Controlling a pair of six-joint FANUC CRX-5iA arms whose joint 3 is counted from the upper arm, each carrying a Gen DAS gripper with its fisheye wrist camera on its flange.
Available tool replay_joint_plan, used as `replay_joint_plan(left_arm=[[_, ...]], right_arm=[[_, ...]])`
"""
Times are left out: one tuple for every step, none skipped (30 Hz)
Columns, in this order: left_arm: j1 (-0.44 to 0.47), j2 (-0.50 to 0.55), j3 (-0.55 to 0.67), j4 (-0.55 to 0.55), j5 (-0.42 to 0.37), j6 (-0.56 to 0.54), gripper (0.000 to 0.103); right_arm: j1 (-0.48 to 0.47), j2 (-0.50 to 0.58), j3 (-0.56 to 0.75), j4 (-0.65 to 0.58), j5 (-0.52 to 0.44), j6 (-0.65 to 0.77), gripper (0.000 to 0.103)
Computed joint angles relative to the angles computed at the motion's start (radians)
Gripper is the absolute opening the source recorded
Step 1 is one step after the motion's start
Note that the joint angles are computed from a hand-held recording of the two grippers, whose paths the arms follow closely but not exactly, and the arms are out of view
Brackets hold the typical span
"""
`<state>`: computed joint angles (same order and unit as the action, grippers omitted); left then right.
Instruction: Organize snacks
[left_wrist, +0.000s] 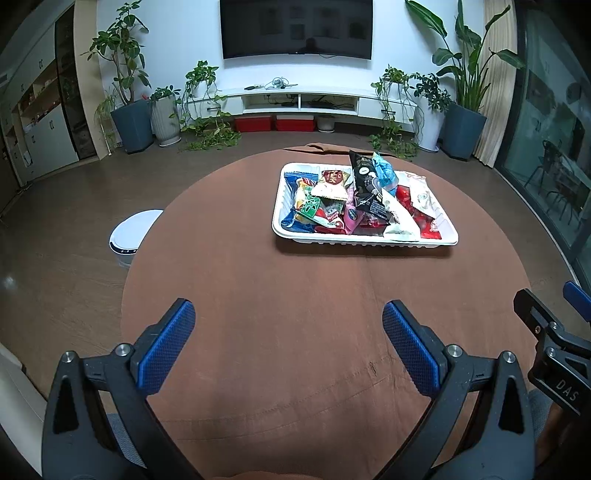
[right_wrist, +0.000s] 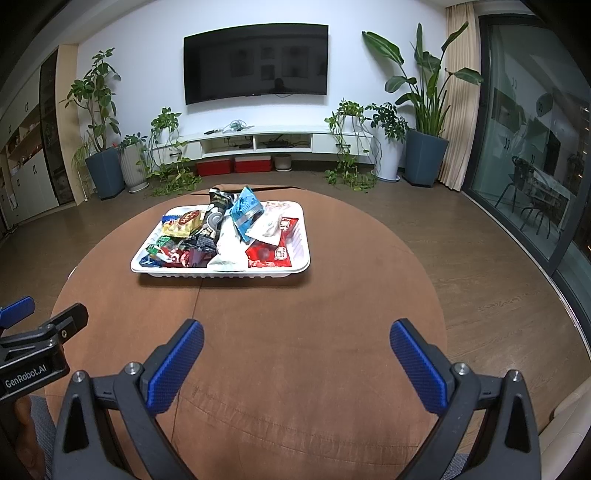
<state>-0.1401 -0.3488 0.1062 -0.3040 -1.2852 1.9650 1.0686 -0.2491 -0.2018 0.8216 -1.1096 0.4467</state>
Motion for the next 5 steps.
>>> replay_joint_plan(left_arm=[[-0.002,0.005,0.008,-0.004,-0.004,0.001,0.103],[-0.005,0.005,0.009,-0.009,-0.005,0.003,0.103],[-0.005,0.004,0.007,-0.01,-0.003,0.003,0.103],[-0.001,0.003,0.005,-0.002,0.0,-0.003,0.103],[0.004,0.0,0.0,0.007,0.004,-0.007,0.103]], right_arm=[[0.0,0.0,0.0,-0.001,-0.001,0.001,0.103],[0.002,-0.002,-0.002,-0.001,-0.002,0.0,0.103],[0.001,0.0,0.001,0.0,-0.002,0.0,0.103],[0.001,0.0,0.001,0.0,-0.002,0.001,0.103],[0.0,0.0,0.002,0.0,-0.002,0.001,0.103]])
